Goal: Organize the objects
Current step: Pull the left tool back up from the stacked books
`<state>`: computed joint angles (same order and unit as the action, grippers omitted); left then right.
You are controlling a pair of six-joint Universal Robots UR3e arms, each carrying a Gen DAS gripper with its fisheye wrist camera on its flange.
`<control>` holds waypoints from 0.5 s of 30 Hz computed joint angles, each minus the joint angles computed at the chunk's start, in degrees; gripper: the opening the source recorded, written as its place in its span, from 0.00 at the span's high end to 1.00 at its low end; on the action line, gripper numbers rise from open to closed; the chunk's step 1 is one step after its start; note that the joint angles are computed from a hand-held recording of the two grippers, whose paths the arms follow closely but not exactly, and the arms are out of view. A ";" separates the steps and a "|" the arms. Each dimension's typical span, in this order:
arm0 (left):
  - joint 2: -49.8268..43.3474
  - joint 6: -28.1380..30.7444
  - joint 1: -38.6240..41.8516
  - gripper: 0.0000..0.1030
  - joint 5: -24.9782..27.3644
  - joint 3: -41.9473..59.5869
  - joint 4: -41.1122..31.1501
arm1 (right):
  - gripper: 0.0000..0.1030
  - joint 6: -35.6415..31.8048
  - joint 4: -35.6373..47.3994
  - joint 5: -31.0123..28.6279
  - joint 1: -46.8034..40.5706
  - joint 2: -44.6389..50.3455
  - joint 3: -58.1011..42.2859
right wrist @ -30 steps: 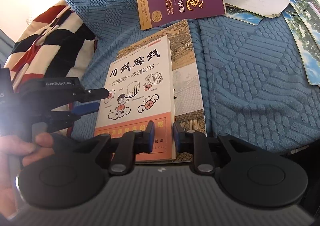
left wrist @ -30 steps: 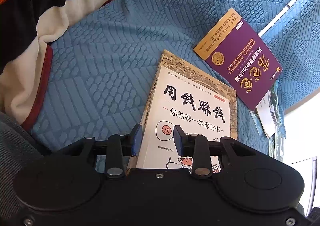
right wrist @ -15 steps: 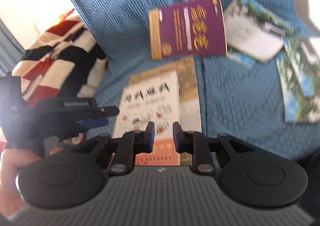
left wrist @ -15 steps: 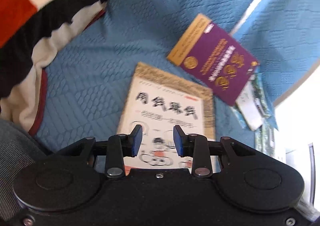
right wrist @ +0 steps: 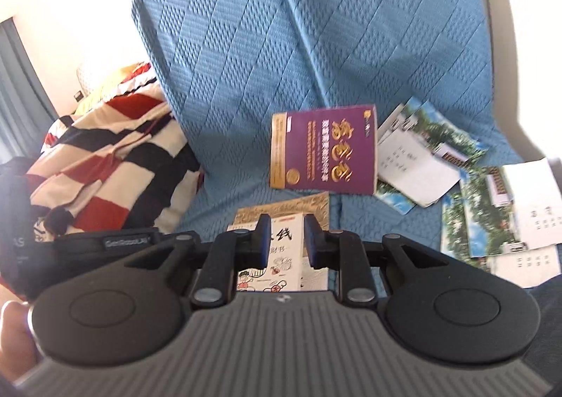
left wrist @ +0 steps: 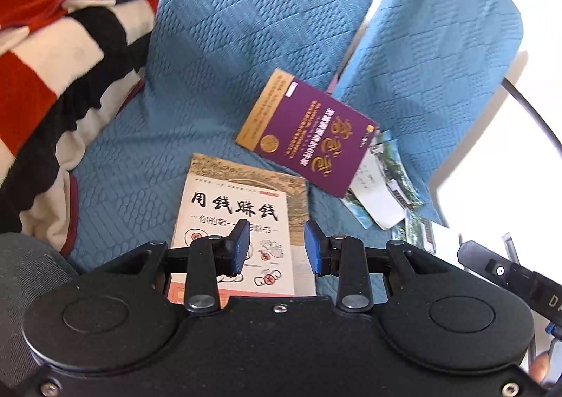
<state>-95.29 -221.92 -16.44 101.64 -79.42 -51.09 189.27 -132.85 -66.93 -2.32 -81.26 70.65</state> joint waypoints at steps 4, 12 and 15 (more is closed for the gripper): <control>0.09 -0.67 -3.28 0.70 2.67 2.37 -1.73 | 0.76 -0.69 -0.94 -0.80 -0.98 -4.27 4.01; -0.13 -0.55 -7.90 0.69 6.49 8.04 -7.23 | 0.61 -0.30 0.98 -1.71 -2.43 -10.41 8.05; -0.09 -0.82 -8.23 0.69 6.93 9.52 -8.97 | 0.50 -0.39 0.86 -2.48 -2.96 -11.94 9.62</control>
